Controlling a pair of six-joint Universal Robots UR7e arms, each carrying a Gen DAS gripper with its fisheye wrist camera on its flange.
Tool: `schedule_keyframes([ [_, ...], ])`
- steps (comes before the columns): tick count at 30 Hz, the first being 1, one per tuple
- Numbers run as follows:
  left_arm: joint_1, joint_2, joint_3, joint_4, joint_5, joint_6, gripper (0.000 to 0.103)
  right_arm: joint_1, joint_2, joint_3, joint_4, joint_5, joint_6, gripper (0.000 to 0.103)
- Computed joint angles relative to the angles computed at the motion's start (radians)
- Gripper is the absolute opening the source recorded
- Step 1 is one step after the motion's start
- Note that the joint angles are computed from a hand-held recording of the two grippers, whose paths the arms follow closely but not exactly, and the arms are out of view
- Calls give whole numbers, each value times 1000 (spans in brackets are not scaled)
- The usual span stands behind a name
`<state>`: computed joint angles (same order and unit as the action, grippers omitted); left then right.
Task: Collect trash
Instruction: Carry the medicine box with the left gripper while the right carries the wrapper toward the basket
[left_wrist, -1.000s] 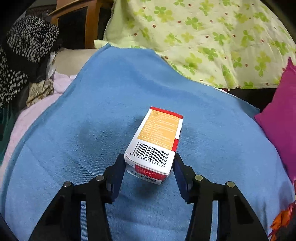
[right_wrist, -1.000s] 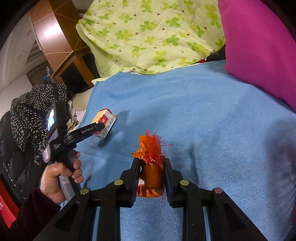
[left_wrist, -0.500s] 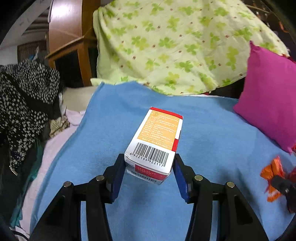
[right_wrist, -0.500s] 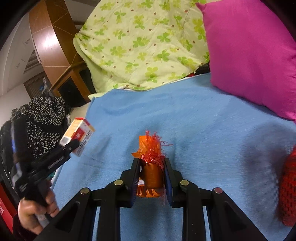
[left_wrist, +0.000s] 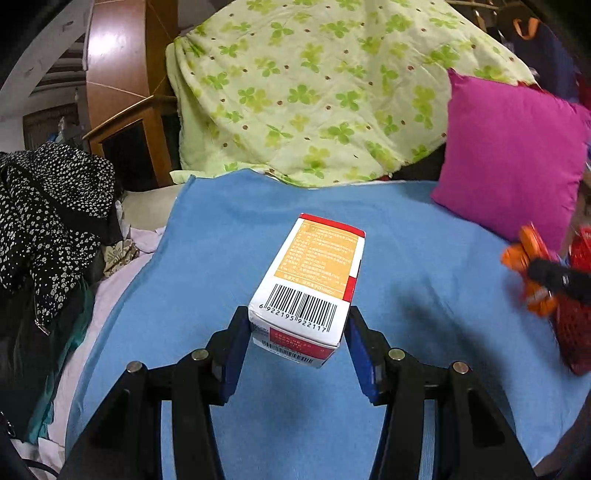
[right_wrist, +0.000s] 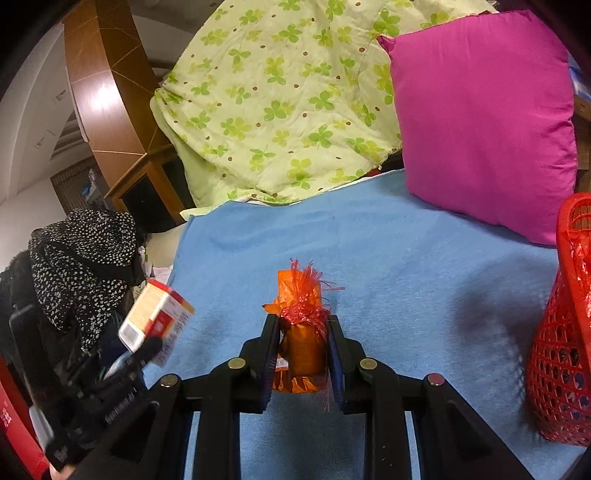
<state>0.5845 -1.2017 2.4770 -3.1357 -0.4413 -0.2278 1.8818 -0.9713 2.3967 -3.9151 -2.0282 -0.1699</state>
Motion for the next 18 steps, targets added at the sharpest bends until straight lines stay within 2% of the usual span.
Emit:
schedule_keyframes([
  [4, -22, -16, 21, 36, -6, -37, 53, 0, -7, 4, 5, 18, -4, 27],
  [18, -28, -3, 12, 37, -12, -25, 53, 3, -12, 4, 22, 59, -17, 27],
])
